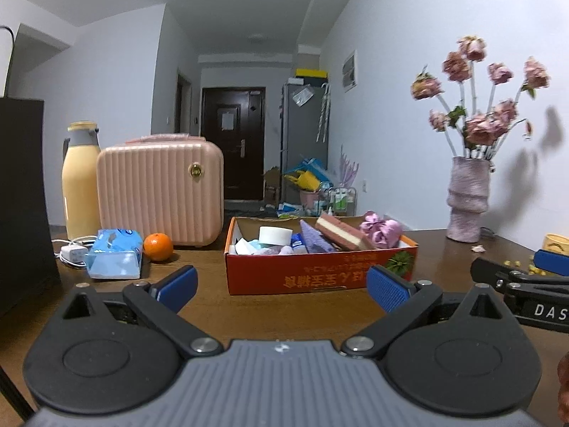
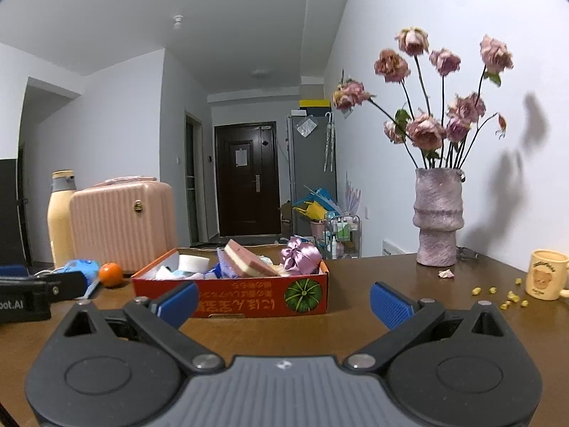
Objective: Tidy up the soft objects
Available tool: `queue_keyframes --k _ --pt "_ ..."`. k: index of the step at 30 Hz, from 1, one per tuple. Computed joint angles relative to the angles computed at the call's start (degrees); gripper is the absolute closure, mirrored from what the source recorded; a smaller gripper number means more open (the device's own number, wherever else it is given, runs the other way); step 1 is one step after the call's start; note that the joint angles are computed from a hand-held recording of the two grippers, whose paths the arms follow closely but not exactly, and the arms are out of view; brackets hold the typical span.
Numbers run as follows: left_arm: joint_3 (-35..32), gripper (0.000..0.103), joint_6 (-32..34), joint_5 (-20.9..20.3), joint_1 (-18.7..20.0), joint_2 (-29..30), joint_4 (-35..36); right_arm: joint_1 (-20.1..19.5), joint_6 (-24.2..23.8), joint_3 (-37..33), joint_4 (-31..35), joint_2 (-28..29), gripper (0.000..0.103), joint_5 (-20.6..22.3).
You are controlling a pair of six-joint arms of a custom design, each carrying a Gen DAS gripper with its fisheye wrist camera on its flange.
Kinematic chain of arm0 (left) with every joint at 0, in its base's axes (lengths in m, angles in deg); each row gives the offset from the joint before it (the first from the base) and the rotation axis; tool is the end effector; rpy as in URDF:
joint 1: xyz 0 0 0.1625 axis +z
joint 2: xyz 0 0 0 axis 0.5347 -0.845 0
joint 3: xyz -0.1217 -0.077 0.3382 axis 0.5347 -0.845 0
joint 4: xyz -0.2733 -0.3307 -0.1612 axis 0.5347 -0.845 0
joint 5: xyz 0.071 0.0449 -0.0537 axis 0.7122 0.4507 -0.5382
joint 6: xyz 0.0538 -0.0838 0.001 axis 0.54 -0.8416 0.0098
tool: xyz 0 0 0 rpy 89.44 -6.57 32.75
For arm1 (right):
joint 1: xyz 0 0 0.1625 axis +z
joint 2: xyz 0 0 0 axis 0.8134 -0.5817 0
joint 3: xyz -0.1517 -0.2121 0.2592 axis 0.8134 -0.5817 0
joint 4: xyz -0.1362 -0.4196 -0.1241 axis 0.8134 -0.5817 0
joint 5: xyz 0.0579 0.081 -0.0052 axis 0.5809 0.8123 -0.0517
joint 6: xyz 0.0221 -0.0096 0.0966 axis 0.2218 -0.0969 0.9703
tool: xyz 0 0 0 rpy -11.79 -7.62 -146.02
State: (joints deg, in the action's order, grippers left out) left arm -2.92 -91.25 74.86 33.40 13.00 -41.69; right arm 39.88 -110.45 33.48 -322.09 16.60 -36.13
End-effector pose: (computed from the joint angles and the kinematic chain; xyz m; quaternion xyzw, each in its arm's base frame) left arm -0.1137 -0.6426 0.0980 0.3707 0.7564 -0.5087 0.1780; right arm 0.1387 -0.5728 0.0416 0.1249 -0.6666 0.6439 0.3542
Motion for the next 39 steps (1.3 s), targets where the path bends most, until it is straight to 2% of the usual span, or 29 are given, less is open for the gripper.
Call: queue_keyframes --k 6,14,39 --pt "9.2 0.0 0.9 1.8 -0.4 -7.2 -1.8 2.4 -1.6 6.1 -4.1 -1.3 0.0 -1.6" --pt "15.6 0.0 2.1 3.1 -0.8 -12.7 -3.5 4.8 -2.4 10.5 -8.9 -2.0 0.0 -3.0" --pt "17.9 0.0 2.7 3.6 -1.0 -14.7 -4.7 5.2 -2.7 12.3 -11.0 -2.3 0.0 -2.1"
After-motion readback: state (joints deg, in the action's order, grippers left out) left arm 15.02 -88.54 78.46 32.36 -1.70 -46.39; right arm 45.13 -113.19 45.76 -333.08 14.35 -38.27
